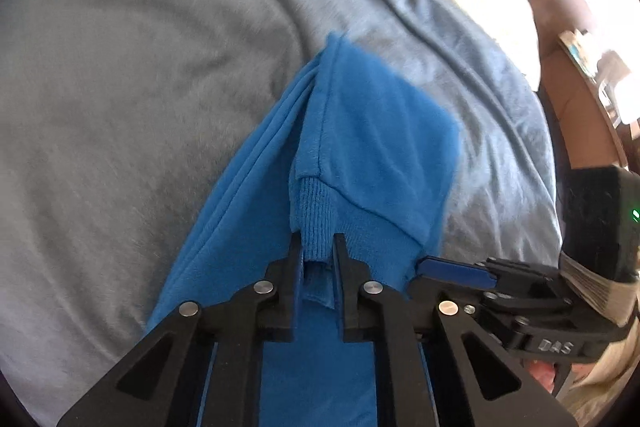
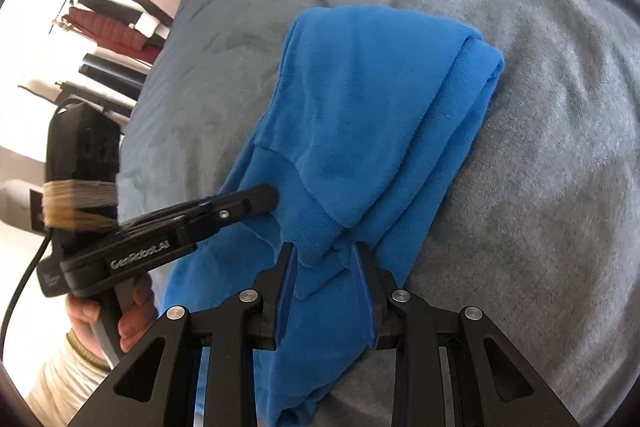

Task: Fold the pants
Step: 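Lift the cuffs with both tools and fold them over toward the waistband, then open both tools and release the folded sweatpants, then grasp the folded sweatpants edge with the left tool while the right tool grasps beside it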

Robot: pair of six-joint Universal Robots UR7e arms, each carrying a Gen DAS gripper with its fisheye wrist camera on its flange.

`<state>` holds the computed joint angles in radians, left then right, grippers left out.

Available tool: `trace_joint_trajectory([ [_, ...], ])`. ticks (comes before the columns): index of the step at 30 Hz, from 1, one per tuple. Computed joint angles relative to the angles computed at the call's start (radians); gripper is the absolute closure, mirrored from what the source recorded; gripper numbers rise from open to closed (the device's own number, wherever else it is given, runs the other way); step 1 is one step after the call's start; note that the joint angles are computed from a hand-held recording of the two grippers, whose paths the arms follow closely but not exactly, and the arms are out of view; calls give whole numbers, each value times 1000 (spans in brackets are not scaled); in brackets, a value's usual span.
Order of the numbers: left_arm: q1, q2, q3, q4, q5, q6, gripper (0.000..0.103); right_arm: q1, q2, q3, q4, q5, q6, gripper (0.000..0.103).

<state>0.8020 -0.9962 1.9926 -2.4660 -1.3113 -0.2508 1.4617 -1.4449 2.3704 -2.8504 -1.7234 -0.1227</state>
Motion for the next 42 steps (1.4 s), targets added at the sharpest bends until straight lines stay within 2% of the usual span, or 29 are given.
trace_joint_trajectory([
  [4, -7, 2, -10, 33, 75, 16, 90, 11, 3, 2, -12, -3, -11, 66],
  [8, 22, 23, -26, 50, 33, -9, 89, 3, 13, -7, 8, -12, -7, 66],
  [12, 17, 18, -26, 94, 60, -39, 76, 12, 2, -11, 6, -32, -25, 66],
  [16, -26, -23, -14, 171, 148, -92, 68, 33, -36, -12, -23, -106, -65, 65],
  [17, -39, -32, -14, 185, 169, -94, 65, 42, -42, -16, -39, -124, -59, 60],
  [19, -69, -52, -19, 181, 203, -75, 61, 48, -61, -15, -82, -143, -48, 51],
  [21, -77, -45, -51, 174, 217, -31, 55, 53, -71, -21, -109, -148, -36, 51],
  [24, -74, -1, -110, 127, 247, 63, 54, 52, -81, -40, -144, -145, -26, 51],
  [27, -45, 79, -199, 89, 218, 140, 54, 48, -66, -61, -181, -155, -23, 51],
  [33, 4, 243, -381, 132, 139, 255, 54, 8, -17, -101, -189, -157, 5, 51],
  [37, 33, 296, -449, 180, 104, 292, 54, -20, 14, -121, -174, -143, 36, 51],
  [42, 66, 335, -501, 219, 54, 304, 55, -27, 50, -132, -196, -144, 25, 51],
])
